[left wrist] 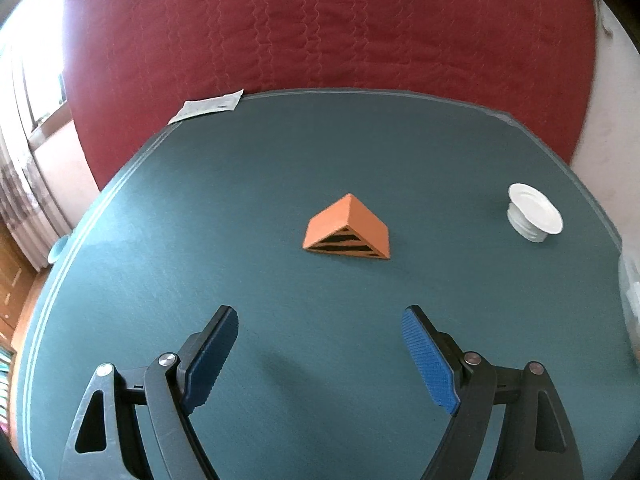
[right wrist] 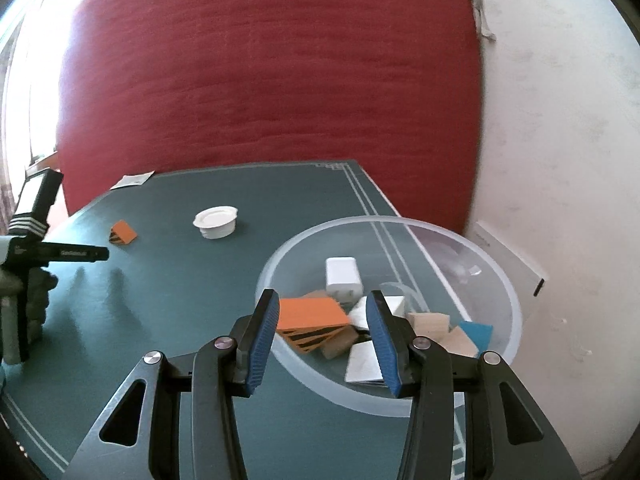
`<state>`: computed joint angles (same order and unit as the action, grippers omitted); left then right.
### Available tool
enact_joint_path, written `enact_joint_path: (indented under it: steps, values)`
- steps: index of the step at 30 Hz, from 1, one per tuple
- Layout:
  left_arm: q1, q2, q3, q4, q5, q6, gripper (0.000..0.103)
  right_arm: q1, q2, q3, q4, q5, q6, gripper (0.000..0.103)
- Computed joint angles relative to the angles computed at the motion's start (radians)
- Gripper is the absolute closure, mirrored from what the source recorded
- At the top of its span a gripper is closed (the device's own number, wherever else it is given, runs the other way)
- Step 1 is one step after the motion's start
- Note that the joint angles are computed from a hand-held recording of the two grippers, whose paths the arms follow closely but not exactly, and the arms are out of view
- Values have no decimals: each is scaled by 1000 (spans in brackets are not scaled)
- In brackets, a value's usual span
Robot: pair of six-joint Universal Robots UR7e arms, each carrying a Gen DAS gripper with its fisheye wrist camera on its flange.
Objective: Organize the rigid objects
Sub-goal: 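Withdraw both open grippers from the bowl toward the orange prism and white dish, then close the left gripper on the orange striped prism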
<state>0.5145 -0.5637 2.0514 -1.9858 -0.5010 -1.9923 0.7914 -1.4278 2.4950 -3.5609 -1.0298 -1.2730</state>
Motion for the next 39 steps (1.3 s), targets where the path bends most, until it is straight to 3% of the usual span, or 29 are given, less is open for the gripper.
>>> enact_joint_path:
  steps: [9,21,31,34,37,39]
  values:
    - [58,-6,-67,172,3,-11,16,20,-7,24,32,-26,-30,55]
    - [117,-13,-120,241,50,31,16,29,-14,42,59,-41,-66,55]
    - [139,-32,-81,58,75,140,17,39,-29,69,74,-56,-78,55]
    - [141,-40,-34,-111,78,236,25,48,-28,77,81,-66,-80,55]
    - [137,-38,7,-286,81,336,39,70,-23,72,104,-88,-65,55]
    - [134,-31,10,-312,89,360,52,85,-25,71,127,-104,-56,55]
